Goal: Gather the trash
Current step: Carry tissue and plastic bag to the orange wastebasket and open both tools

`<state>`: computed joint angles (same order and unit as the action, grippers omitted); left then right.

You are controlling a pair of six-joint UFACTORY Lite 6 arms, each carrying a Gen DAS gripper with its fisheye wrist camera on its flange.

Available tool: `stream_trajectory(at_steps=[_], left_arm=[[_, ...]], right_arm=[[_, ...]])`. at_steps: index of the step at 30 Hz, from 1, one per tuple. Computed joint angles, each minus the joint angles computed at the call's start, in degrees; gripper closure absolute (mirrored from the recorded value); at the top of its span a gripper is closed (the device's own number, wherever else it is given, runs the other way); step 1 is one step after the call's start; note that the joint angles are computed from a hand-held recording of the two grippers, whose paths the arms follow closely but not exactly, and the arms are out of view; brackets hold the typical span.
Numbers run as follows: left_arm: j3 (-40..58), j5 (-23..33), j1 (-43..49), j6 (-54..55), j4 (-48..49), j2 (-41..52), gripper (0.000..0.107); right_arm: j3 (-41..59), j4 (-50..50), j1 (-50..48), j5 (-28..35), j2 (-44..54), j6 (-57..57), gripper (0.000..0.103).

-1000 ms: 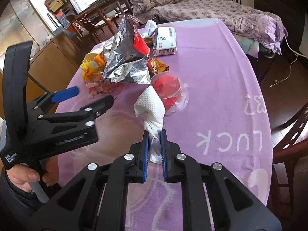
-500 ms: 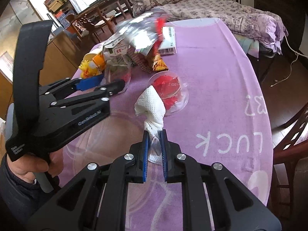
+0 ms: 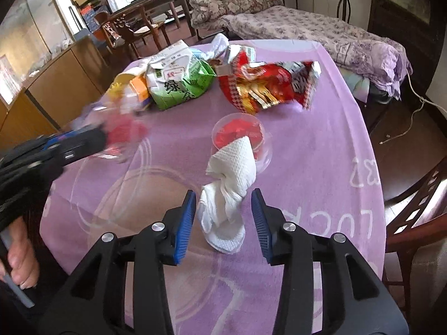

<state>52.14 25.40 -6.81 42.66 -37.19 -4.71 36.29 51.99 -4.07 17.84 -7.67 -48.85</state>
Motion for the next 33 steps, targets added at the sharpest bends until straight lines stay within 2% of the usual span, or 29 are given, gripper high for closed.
stream_trajectory(at_steps=[2, 7, 9, 14, 18, 20, 23, 26, 28, 33], left_arm=[[-2.1, 1.7, 3.2, -0.2, -0.3, -2.7, 0.089], [-4.0, 8.6, 14.0, 3.2, -3.2, -7.6, 0.089], [-4.3, 12.5, 19.4, 5.8, -5.2, -9.5, 0.089], [-3.5, 23.4, 34.1, 13.3, -9.5, -13.2, 0.089], [-2.5, 31.8, 48.3, 20.4, -10.9, -14.5, 0.089], [-0.9, 35.7, 56.9, 24.3, -11.2, -12.9, 0.089], [2.1, 37.7, 66.0, 28.0, -10.3, -8.6, 0.089], [6.4, 36.9, 73.0, 30.1, -8.5, -1.6, 0.089], [9.6, 35.0, 76.5, 30.1, -6.9, 3.8, 0.089], [20.3, 30.4, 82.2, 26.8, -2.3, 19.3, 0.089]], right_arm=[[-0.2, -1.0, 0.1, -0.3, -0.1, 1.3, 0.085], [-3.9, -7.6, 5.1, -3.9, -5.6, 8.8, 0.087], [-5.2, -8.4, 8.2, -3.4, -8.3, 10.2, 0.087], [-4.4, -21.7, 20.5, -2.9, -12.8, 27.6, 0.087], [2.0, -29.8, 32.6, -1.9, -10.3, 40.2, 0.087], [8.0, -34.9, 39.6, -1.6, -6.2, 47.1, 0.087], [18.4, -34.7, 47.1, 0.1, 2.0, 48.3, 0.087], [29.3, -35.4, 52.9, 2.8, 10.8, 49.5, 0.087], [40.1, -34.3, 57.2, 6.4, 19.8, 49.2, 0.087], [68.2, -35.3, 63.8, 18.8, 42.7, 52.5, 0.087]])
